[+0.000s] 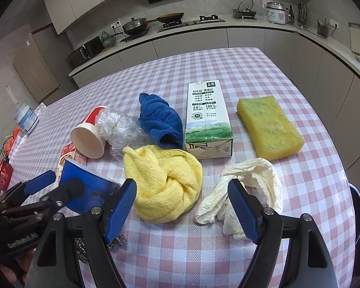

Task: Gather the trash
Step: 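Grasp the blue bucket-shaped cup with the left tool while the right tool grasps the yellow cloth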

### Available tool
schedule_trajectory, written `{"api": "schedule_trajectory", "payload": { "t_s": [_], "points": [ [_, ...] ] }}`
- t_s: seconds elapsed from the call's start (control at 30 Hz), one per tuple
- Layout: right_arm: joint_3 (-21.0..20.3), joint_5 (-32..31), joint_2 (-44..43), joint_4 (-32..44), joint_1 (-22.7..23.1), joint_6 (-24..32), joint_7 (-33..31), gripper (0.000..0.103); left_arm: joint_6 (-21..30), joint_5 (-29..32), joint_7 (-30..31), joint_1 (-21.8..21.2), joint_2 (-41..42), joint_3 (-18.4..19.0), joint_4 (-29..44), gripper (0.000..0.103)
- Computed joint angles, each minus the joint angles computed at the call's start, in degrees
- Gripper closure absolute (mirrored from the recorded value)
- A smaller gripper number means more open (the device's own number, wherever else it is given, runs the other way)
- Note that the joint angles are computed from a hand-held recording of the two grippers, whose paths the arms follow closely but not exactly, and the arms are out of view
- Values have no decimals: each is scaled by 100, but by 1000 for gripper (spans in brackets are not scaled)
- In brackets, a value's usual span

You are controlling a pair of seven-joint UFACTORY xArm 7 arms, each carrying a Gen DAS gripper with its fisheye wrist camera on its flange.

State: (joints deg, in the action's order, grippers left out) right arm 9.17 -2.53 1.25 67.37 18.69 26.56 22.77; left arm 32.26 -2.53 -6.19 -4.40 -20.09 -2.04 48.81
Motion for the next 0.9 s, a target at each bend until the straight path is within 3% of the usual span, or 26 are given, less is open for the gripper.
{"api": "schedule_trajectory", "payload": {
  "t_s": [0.2,0.37,0.67,0.7,0.8,0.9],
  "points": [
    [-7,253,198,130,-17,19,-202,23,-28,-101,210,-47,227,72,61,17],
    [10,424,359,244,4,32,-356,23,-273,-176,341,-79,75,95,-131,23],
    [85,748,671,525,53,123,-790,23,-407,-332,294,-21,-241,163,-446,25],
    [100,818,702,533,55,107,-857,25,-422,-339,301,-24,-239,166,-452,25],
    [161,1045,765,556,51,100,-1198,52,-448,-361,285,-31,-255,152,-467,25],
    [176,1136,708,466,73,-71,-1389,64,-512,-388,297,-58,-314,153,-527,25]
  ]
}}
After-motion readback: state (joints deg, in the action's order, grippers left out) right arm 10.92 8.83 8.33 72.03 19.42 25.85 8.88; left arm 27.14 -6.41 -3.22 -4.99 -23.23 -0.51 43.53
